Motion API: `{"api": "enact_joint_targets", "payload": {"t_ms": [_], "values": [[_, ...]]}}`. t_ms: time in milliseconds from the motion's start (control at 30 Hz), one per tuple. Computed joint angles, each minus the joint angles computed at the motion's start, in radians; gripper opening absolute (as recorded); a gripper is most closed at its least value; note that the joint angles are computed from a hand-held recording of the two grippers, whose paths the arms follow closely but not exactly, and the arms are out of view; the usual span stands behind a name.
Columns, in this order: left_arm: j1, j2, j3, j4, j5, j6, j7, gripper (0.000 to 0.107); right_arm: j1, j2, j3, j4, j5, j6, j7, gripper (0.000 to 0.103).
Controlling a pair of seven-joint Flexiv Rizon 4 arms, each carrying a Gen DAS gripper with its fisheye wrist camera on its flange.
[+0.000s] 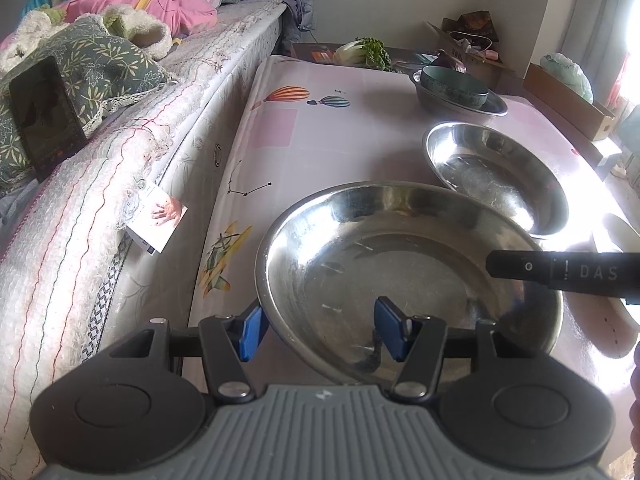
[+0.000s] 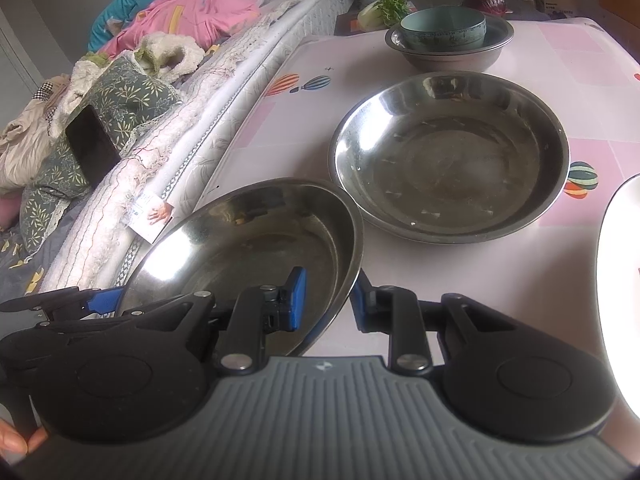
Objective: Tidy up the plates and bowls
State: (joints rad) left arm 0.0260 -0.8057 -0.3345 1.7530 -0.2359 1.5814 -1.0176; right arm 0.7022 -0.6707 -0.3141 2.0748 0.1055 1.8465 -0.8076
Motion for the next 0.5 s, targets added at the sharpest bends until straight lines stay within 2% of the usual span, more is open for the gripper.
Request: {"api": "enact_joint_targets", "payload": {"t_ms": [133,200,267,500], "values": [[0.007,-0.005,-0.006,-0.003,-0.004,-0.013,-0.001,0.057,-0.013,-0.003,0.012,-0.005,-0.003,-0.004,0.001,0.024],[0.020,-0.008,-0.014,-0.006,-0.020,-0.043,-0.006,0.049,-0.006,-0.005,0.004,-0.003,-0.001,-0.009,0.006,0.024],[0.042,-0.013,-0.033,0.000,-0.035,-0.047,-0.002,0.047,0.005,-0.007,-0.008,0.002,0.005,-0.014,0.014,0.024],[0.052,-0.037,-0.044,-0.034,-0.048,-0.039,0.006,0.046,0.011,-0.023,-0.023,0.007,0.020,0.000,0.043,0.023]]}}
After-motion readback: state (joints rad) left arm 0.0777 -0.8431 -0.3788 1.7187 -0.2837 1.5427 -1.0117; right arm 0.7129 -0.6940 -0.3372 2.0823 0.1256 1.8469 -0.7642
